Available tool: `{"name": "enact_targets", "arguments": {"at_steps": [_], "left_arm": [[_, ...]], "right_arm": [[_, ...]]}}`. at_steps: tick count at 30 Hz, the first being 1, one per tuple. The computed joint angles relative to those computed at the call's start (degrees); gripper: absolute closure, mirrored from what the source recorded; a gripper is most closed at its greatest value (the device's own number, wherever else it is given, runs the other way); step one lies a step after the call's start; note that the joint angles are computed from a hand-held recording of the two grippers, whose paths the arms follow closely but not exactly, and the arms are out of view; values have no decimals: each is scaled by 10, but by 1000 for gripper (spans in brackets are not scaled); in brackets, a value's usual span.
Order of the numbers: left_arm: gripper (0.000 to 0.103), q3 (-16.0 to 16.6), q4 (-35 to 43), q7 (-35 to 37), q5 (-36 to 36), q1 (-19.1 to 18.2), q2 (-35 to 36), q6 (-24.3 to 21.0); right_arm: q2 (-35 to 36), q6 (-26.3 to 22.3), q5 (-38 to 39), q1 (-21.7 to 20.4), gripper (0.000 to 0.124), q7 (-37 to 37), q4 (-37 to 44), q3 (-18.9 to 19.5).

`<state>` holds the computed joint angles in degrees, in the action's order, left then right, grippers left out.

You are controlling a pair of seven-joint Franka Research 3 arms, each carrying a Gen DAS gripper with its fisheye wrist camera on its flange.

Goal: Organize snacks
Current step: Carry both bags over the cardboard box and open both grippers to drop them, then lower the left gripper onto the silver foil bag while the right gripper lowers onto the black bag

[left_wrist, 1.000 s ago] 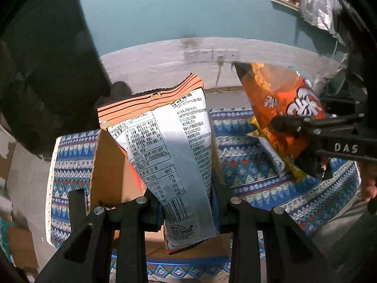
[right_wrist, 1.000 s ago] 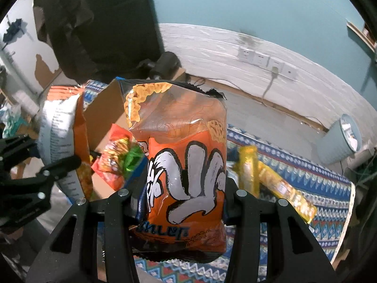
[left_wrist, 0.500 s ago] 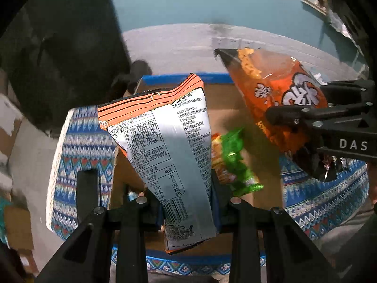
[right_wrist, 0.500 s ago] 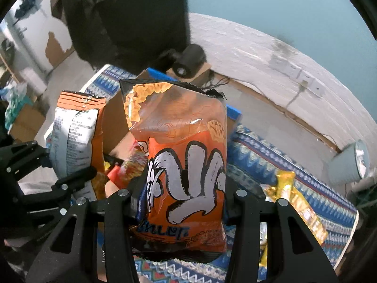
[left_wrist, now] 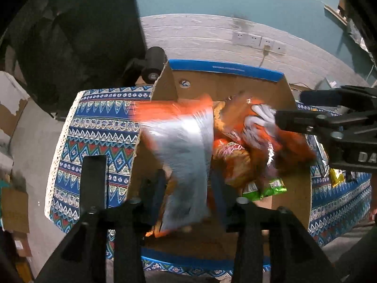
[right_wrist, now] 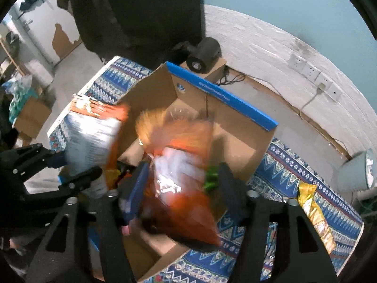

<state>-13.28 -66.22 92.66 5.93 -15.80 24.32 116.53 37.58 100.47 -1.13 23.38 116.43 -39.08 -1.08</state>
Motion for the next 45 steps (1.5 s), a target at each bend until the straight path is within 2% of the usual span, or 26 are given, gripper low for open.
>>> {"name": "enact_targets", "arguments": {"at_steps": [1, 4, 12, 25, 45], "left_arm": [[43, 2, 0, -4, 4, -2, 0, 2], [33, 0, 1, -8, 4, -4, -2, 9], [23, -10, 0, -3, -1, -16, -12, 13], [22, -28, 23, 7, -22, -52, -10, 1], [22, -30, 166, -6, -5, -149, 85, -108]], "right_arm": [[-12, 10, -3, 1, 53, 2, -18, -2], [-44, 27, -11, 2, 51, 5, -66, -4], [-151, 77, -48, 1, 47, 25, -227, -1], [-317, 122, -90, -37, 44, 72, -450, 23], [-513, 148, -80, -130, 44, 128, -683, 56]]}}
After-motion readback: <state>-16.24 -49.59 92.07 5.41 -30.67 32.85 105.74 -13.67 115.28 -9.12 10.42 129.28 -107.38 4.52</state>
